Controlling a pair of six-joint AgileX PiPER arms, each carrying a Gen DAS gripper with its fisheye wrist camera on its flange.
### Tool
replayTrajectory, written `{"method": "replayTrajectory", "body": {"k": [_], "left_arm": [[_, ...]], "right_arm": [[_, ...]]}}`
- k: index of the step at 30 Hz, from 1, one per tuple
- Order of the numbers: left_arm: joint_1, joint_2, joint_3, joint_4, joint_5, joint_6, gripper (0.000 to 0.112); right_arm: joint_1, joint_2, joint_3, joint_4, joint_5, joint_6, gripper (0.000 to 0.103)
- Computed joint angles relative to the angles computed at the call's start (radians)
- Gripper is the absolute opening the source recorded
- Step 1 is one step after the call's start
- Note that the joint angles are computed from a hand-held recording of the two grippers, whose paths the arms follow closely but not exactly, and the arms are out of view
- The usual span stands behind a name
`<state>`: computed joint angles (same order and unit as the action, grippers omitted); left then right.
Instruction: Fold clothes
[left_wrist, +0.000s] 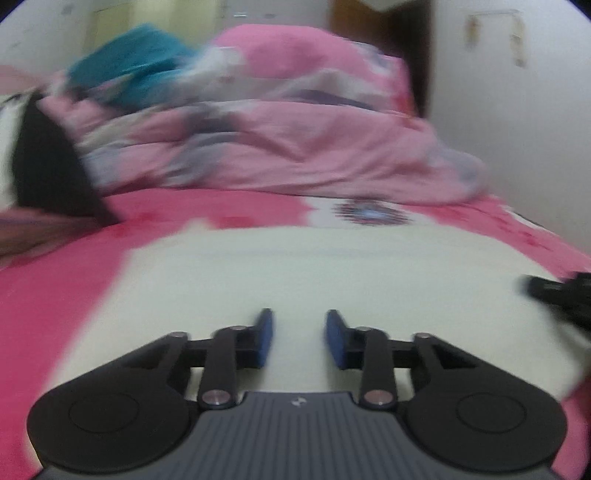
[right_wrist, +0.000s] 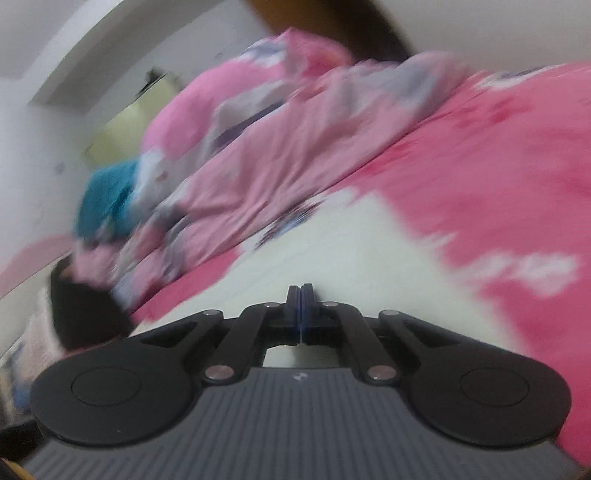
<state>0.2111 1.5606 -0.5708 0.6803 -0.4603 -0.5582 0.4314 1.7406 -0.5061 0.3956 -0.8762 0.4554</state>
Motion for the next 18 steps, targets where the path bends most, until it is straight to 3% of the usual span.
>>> {"method": "replayTrajectory", "body": {"k": [2,5,6,7,8,11,15,18], "left_arm": [[0.105,-0.004,-0.008,0.139,-0.016,-0.132,0.015],[0.133,-0.048,0.005,0.190,-0.011,-0.189,0.012],[0.138,-0.063,0.010,0.204,-0.009,-0.206,0.016],[0.145,-0.079,0.015,0.219,-0.006,-0.224,0.030],[0.151,-0.095,0.019,0.235,-0.003,-0.242,0.034],[0.187,-0.152,0.063,0.386,-0.114,-0.358,0.039],[0.154,-0.199,0.130,0.517,-0.202,-0.376,0.041],[0.065,-0.183,0.183,0.418,-0.173,-0.236,0.042]], "right_arm": [[-0.024,0.002,0.035,0.032,-0.042,0.057,0.000],[-0.069,0.017,0.084,-0.003,-0.118,0.213,0.000],[-0.047,0.015,0.087,0.029,-0.136,0.199,0.000],[-0.014,0.006,0.083,0.087,-0.141,0.155,0.005],[0.017,-0.007,0.083,0.115,-0.152,0.125,0.005],[0.120,-0.049,0.114,0.091,-0.195,0.055,0.005],[0.234,-0.023,0.103,-0.030,-0.176,0.017,0.005],[0.275,0.021,0.063,-0.083,-0.106,-0.014,0.004]]}}
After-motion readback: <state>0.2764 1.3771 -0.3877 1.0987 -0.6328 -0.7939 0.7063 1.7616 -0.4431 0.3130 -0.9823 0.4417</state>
